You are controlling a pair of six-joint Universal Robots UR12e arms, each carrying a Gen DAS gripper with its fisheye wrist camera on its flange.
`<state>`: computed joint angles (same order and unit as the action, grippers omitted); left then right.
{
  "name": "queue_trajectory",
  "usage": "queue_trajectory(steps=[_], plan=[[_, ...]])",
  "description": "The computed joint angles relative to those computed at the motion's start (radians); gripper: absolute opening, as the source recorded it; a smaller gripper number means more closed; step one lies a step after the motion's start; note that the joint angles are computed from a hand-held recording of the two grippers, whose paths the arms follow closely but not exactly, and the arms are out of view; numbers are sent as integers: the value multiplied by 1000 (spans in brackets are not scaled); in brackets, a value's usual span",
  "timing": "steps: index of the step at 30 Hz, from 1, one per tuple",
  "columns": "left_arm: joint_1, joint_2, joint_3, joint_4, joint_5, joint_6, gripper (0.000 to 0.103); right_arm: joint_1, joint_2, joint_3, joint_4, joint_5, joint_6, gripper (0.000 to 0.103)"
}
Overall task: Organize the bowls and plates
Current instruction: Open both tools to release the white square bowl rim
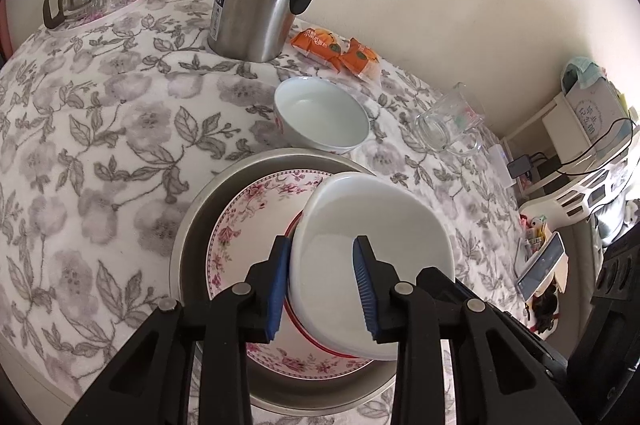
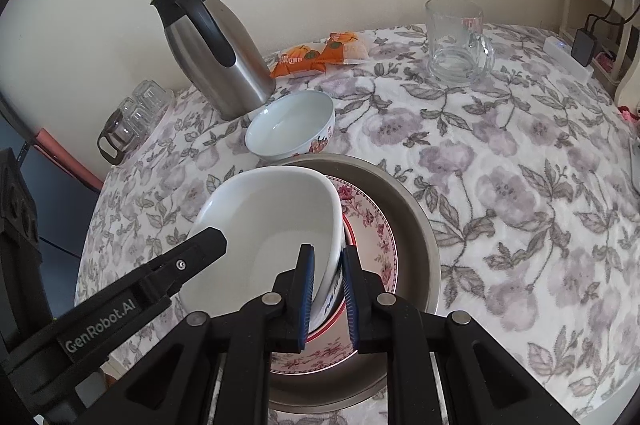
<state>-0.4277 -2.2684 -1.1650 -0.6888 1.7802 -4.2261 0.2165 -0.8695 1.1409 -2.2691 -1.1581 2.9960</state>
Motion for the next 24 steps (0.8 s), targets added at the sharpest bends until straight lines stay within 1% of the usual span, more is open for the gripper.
queue_trajectory(steps=[2,5,7,9,15,17,18,19,20,21,22,23,24], plan=[[0,0,0,-2,-1,0,34,-1,1,1,0,4,-1,16],[1,2,-3,1,-1,0,34,-2,5,-8,24,8,2,16],[-1,5,-1,-14,16,-6,34,-2,5,-9,27,7,1,17],[-2,10,-1,-26,33,-12,34,-3,1,-5,17,7,4,17],[-5,27,-17,-13,61,-17,34,-3,-7,0,-3,-8,9,17],[-7,32,-18,-16,76,-19,36,-4,-9,2,-13,-15,18,17],[-7,33,-18,-17,79,-19,37,-3,-10,2,-19,-26,23,22],[-7,35,-19,-16,82,-20,40,-2,-11,4,-25,-35,27,33],[-8,36,-20,-16,83,-21,44,-2,-11,4,-30,-44,34,40],[-7,37,-20,-19,83,-23,48,-2,-11,4,-35,-53,42,52],[-6,37,-19,-29,82,-28,56,-1,-11,5,-42,-62,49,55],[-5,38,-17,-40,81,-30,60,-2,-10,4,-44,-66,49,56],[-5,37,-13,-57,84,-34,60,-2,-10,3,-44,-69,48,58]])
